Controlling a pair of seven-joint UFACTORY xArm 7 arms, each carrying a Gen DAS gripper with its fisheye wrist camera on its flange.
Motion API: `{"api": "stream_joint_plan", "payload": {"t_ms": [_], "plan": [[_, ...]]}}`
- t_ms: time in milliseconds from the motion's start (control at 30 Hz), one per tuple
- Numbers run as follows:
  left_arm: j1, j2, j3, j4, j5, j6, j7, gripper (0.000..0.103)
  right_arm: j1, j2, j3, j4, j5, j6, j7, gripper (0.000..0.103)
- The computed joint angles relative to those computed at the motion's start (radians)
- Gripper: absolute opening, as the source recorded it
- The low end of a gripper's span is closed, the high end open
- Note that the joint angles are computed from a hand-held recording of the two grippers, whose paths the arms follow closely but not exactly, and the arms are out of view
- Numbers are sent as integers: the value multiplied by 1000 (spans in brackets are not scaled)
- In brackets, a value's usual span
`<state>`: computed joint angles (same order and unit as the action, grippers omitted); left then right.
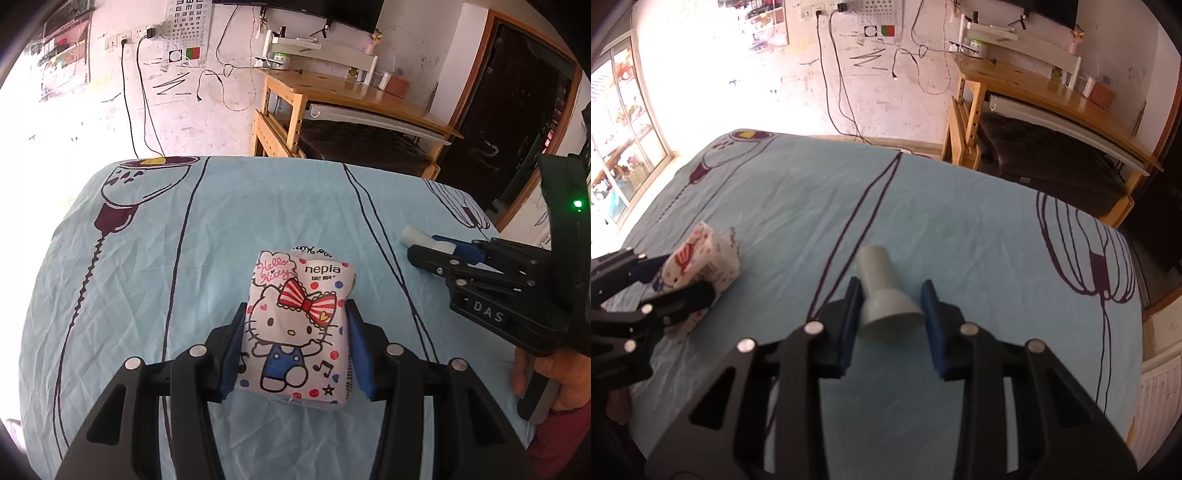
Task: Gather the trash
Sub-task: 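Grasp the Hello Kitty tissue pack with the left tool while the right tool grasps the white cup, then carry the Hello Kitty pack and white cup over the wastebasket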
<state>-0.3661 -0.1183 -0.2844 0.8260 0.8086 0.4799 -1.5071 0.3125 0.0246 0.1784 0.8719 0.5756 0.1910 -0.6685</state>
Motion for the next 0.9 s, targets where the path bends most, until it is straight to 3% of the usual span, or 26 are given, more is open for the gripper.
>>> {"api": "stream_joint_plan", "payload": {"t_ms": [167, 300, 600, 900], "plan": [[-11, 12, -8, 23, 16, 31, -29, 45, 6, -48, -12, -15, 199, 19, -161, 31], [-27, 24, -11, 48, 28, 56, -41, 45, 24, -112, -63, -29, 423, 82, -332, 31], [-95, 88, -11, 155, 61, 151, -33, 45, 19, -212, -151, -84, 622, 134, -499, 31], [-191, 180, 11, 287, 73, 258, 13, 45, -60, -268, -228, -123, 764, 205, -631, 32]]}}
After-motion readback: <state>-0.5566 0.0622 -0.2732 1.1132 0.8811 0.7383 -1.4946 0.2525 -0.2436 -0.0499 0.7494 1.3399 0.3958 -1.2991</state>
